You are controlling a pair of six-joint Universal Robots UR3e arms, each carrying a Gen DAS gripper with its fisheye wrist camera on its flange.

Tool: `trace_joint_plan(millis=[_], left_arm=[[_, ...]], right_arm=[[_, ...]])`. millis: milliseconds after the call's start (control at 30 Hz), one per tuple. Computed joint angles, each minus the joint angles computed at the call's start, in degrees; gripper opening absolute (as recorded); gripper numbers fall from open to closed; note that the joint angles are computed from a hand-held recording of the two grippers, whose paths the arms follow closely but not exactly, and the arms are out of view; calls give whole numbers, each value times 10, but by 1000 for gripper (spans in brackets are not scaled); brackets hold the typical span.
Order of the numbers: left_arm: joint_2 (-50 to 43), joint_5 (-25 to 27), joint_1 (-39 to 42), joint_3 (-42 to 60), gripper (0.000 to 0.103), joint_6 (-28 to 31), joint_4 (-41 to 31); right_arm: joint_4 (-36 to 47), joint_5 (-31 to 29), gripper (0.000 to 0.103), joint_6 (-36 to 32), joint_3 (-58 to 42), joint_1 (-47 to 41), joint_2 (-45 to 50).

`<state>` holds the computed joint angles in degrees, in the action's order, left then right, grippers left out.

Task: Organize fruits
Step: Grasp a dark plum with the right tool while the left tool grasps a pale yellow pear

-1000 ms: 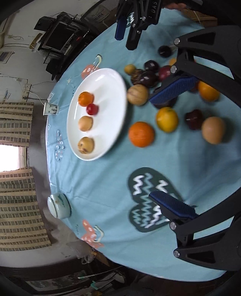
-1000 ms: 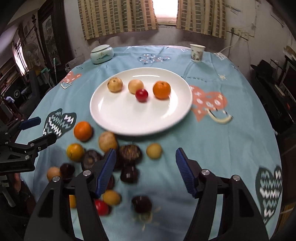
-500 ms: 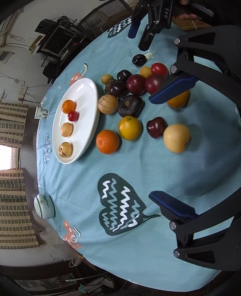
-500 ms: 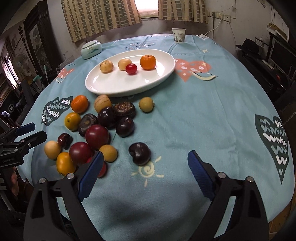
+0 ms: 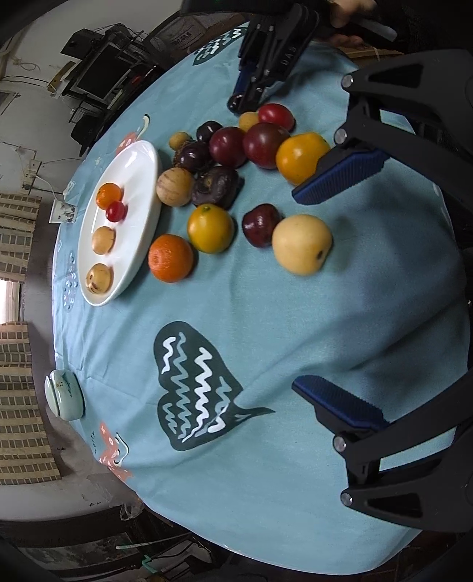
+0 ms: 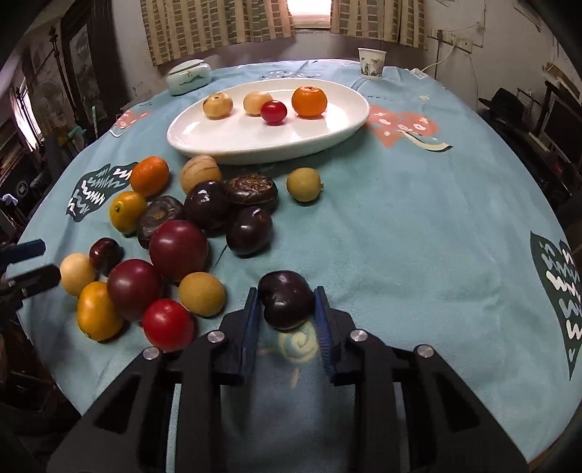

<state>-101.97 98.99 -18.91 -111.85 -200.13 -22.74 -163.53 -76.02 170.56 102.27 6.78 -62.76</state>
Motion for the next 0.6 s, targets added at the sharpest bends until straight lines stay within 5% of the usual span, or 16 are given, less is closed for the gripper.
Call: trace_joint_plan(millis=[400,467,500,533,600], left_arm=[[-84,50,-31,46,93,-4,2],[-87,38,-24,26,85,-11,47],[-82,36,-23,14,68,-13,71],[-73,13,-16,0,40,-4,96],[-59,-16,-11,-4,39,8,101]], right_arm=[[26,38,30,1,46,-29,-45],[21,40,30,3,50,-30,-46],[21,43,30,3,51,-31,-46],[23,47,30,5,53,-33,-48],[22,49,30,4,56,-34,-52]])
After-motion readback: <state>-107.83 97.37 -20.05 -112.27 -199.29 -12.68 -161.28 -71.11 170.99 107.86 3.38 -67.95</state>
